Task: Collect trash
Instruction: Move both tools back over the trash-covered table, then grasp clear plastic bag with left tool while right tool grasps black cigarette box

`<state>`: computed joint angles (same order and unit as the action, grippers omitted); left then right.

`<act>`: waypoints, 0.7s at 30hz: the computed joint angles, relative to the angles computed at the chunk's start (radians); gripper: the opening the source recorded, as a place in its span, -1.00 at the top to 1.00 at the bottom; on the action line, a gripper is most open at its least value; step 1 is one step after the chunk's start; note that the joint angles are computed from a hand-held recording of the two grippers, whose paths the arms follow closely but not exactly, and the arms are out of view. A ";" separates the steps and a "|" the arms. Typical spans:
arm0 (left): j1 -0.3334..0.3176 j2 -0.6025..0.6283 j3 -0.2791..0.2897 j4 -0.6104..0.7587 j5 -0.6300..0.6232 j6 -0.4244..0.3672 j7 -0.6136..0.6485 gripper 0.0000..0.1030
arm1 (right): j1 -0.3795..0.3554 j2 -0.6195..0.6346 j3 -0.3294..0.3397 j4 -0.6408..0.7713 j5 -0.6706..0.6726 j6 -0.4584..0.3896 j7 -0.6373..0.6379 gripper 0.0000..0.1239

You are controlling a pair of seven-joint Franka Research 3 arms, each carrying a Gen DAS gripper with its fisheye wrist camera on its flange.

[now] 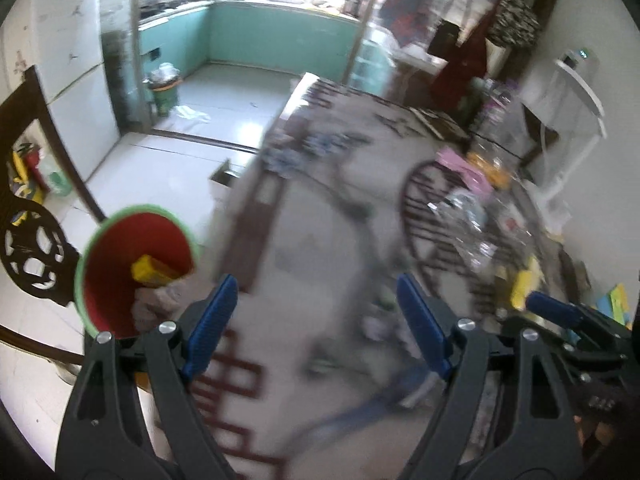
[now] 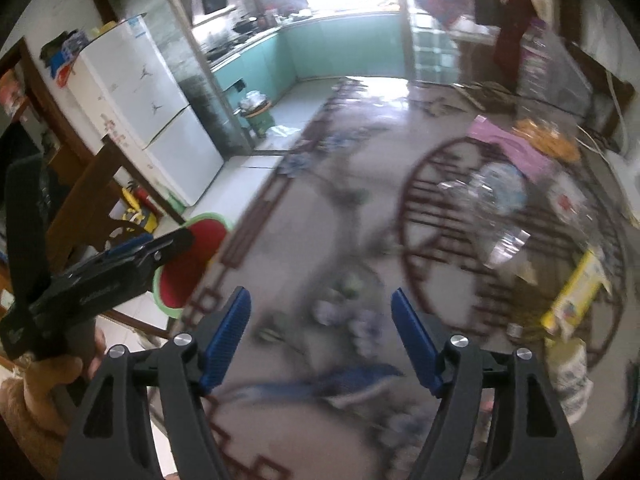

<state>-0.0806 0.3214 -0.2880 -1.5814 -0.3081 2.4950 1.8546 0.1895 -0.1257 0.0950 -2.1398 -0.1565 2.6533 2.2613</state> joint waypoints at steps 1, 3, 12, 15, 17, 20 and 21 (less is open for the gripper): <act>-0.007 -0.011 -0.005 -0.019 0.000 0.005 -0.003 -0.54 | -0.003 -0.021 -0.008 -0.027 0.011 0.003 -0.008 -0.16; -0.027 -0.038 -0.015 -0.061 -0.001 0.018 -0.015 -0.54 | -0.016 -0.067 -0.021 -0.087 0.036 0.011 -0.029 -0.16; -0.094 -0.125 -0.005 -0.171 0.028 0.079 -0.097 -0.54 | -0.126 -0.083 -0.047 -0.146 0.036 -0.042 -0.142 -0.19; -0.111 -0.126 0.001 -0.171 0.055 0.084 -0.136 -0.54 | -0.161 0.005 -0.057 -0.079 -0.041 -0.104 -0.140 -0.19; -0.117 -0.127 0.002 -0.170 0.069 0.081 -0.153 -0.54 | -0.157 0.059 -0.081 -0.044 -0.027 -0.138 -0.178 -0.19; -0.128 -0.119 0.004 -0.158 0.101 0.078 -0.180 -0.54 | -0.145 0.100 -0.101 -0.020 -0.044 -0.161 -0.201 -0.20; -0.132 -0.114 0.005 -0.151 0.111 0.078 -0.191 -0.54 | -0.140 0.112 -0.105 -0.011 -0.050 -0.177 -0.211 -0.20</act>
